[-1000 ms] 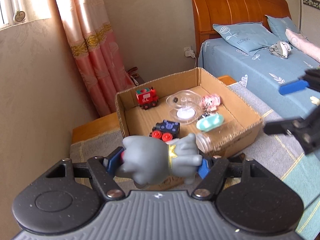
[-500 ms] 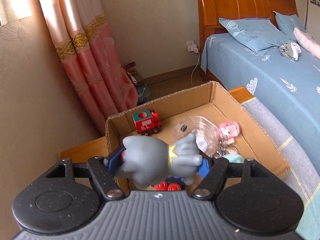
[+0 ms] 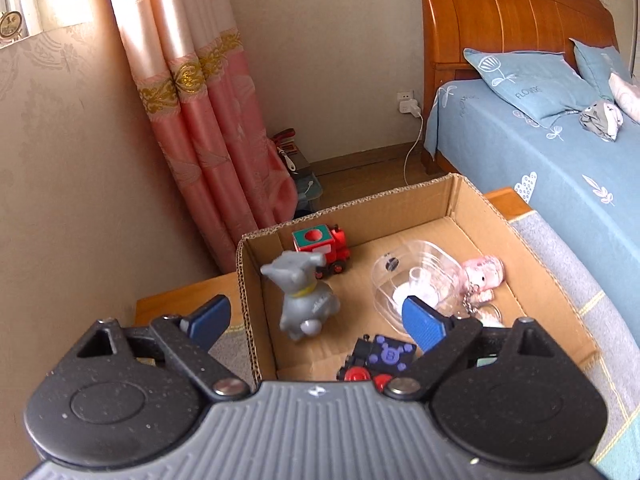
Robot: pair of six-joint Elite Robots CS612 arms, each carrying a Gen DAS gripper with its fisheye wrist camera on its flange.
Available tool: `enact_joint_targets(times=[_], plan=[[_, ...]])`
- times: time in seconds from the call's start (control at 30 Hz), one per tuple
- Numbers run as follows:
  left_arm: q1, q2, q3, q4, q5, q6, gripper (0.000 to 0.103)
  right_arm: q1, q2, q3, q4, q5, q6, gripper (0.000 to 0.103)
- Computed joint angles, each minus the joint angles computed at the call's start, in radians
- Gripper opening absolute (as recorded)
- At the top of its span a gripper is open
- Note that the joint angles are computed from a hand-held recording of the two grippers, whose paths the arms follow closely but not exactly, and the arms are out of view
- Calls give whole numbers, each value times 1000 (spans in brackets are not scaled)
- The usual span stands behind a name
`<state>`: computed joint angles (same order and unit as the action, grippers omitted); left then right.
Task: Organize rigid objects
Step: 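Carry the elephant and mint case into the box and open both grippers, then move the left gripper to the gold capsule bottle and close on it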
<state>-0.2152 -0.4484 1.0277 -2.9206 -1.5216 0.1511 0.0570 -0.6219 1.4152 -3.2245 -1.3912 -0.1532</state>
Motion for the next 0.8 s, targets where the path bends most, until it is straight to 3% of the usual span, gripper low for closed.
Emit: enact_joint_targets(times=[0.53,0.8], plan=[[-4,-126,271,-181,-37,-14,99,16,-27,86,-46,-72,82,103],[-14,-168,398,-246,-74,-32,100,10,-21,126,-30,-93,177,103]])
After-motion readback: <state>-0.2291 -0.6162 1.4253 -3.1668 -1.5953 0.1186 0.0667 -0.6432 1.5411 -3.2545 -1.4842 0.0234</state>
